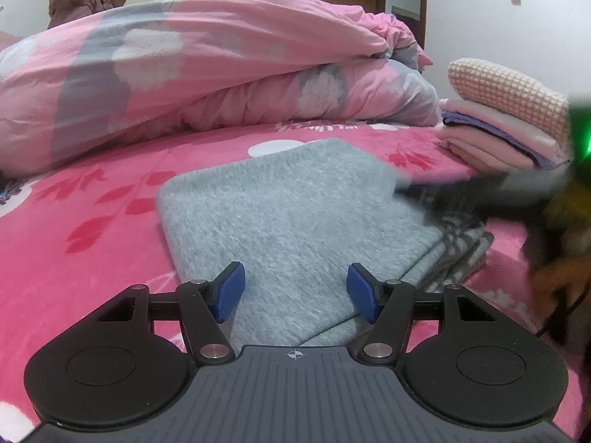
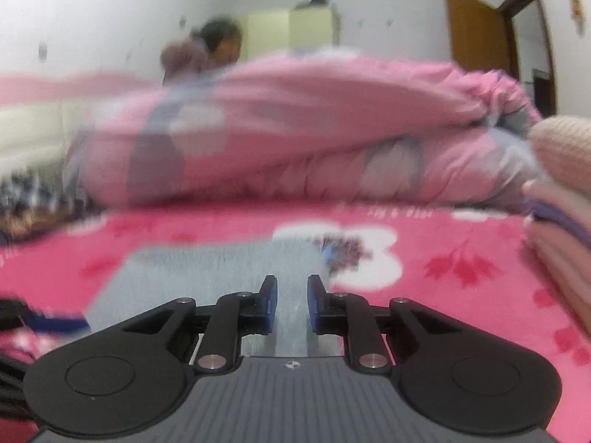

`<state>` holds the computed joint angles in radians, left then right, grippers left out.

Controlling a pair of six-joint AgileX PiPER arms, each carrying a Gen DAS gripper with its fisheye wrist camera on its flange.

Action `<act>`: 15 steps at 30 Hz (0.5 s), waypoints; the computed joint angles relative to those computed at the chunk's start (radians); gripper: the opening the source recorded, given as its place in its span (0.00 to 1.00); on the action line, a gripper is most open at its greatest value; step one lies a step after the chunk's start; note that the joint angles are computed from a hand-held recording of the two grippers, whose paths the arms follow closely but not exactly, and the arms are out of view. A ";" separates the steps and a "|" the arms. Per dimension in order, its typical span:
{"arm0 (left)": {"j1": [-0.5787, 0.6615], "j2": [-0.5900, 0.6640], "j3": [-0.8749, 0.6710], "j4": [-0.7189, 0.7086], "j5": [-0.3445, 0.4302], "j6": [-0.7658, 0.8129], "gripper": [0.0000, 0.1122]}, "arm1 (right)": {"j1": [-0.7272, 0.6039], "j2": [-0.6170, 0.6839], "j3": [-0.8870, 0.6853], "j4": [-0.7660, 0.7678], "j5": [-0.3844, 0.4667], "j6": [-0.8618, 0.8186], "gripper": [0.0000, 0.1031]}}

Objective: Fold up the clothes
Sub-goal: 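Press and smooth the folded sweatshirt flat with the right gripper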

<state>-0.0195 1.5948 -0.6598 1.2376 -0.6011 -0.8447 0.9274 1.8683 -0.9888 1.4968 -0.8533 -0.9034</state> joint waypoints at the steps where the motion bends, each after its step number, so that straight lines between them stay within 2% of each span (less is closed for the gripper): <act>1: -0.003 -0.003 -0.001 0.003 0.007 -0.004 0.55 | -0.007 0.002 0.006 0.002 0.013 0.004 0.18; 3: -0.010 -0.009 -0.006 0.020 0.024 -0.028 0.55 | -0.022 -0.019 0.036 -0.036 0.041 0.067 0.17; 8: -0.018 -0.020 -0.035 0.126 0.063 -0.187 0.55 | -0.055 -0.082 -0.007 0.011 0.063 -0.081 0.18; 10: -0.019 -0.021 -0.048 0.171 0.071 -0.235 0.55 | -0.095 -0.080 -0.047 0.008 0.103 -0.125 0.18; 11: -0.017 -0.020 -0.053 0.191 0.069 -0.254 0.55 | -0.116 -0.073 -0.068 0.005 0.126 -0.144 0.18; 14: -0.003 -0.013 -0.066 0.234 0.049 -0.296 0.55 | -0.218 -0.008 -0.144 0.064 0.303 -0.237 0.19; 15: 0.000 -0.009 -0.071 0.245 0.042 -0.310 0.55 | -0.235 0.029 -0.159 0.067 0.329 -0.250 0.19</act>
<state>-0.0193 1.5854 -0.7308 1.4826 -0.5588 -1.1543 0.6920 1.8970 -1.1477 1.5642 -0.5244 -1.1536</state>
